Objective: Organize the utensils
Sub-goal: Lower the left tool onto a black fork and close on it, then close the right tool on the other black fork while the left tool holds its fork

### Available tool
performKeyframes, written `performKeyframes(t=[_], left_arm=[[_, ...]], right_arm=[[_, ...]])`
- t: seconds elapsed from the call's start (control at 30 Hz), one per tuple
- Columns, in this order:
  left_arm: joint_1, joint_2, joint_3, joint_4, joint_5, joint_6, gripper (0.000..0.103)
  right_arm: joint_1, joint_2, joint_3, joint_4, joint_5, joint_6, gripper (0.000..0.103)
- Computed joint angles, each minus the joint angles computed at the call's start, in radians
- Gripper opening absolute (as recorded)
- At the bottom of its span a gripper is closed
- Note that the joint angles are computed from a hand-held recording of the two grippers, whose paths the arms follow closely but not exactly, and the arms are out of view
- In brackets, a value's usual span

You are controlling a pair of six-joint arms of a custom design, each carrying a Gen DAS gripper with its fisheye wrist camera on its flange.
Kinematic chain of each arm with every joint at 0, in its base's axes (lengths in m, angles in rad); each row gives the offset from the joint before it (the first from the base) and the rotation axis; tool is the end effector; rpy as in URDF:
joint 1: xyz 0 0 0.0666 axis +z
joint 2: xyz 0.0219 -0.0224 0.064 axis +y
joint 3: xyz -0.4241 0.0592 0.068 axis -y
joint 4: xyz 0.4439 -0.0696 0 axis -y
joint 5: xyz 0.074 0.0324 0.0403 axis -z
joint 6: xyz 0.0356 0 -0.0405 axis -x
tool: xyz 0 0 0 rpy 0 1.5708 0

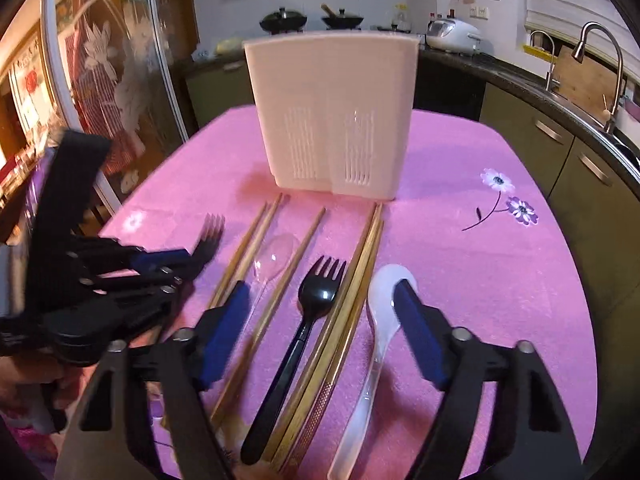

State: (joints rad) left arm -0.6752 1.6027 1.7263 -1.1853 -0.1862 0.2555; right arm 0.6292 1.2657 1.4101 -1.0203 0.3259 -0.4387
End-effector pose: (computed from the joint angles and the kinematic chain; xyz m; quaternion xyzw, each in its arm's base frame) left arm 0.4698 -0.3682 0.5118 0.1778 0.9473 -0.0321 0.2644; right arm 0.3849 0.2656 0.5365 -0.0332 0.9288 0.0397 0.3668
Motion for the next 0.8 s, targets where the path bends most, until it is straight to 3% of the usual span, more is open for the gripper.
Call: performKeyframes(t=[0.3,0.57,0.63,0.7,0.8], left_arm=[[0.002,-0.004,-0.007,0.01,0.002,-0.014,0.015],[0.003,-0.011,-0.017,0.021,0.01,-0.015,0.016],[0.005,-0.012,-0.019,0.024,0.015,-0.017,0.016],[0.005,-0.013,-0.02,0.025,0.017,-0.018,0.016],[0.007,-0.015,-0.022,0.028,0.02,-0.02,0.016]], right_arm=[[-0.036,0.054,0.02,-0.056,-0.052,-0.045,0.057],[-0.035,0.093,0.052,-0.082,-0.063,-0.038,0.055],[-0.027,0.103,0.06,-0.081,-0.041,-0.034,0.048],[-0.03,0.102,0.059,-0.071,-0.045,-0.036,0.032],[-0.031,0.112,0.069,-0.079,-0.039,-0.019,0.032]])
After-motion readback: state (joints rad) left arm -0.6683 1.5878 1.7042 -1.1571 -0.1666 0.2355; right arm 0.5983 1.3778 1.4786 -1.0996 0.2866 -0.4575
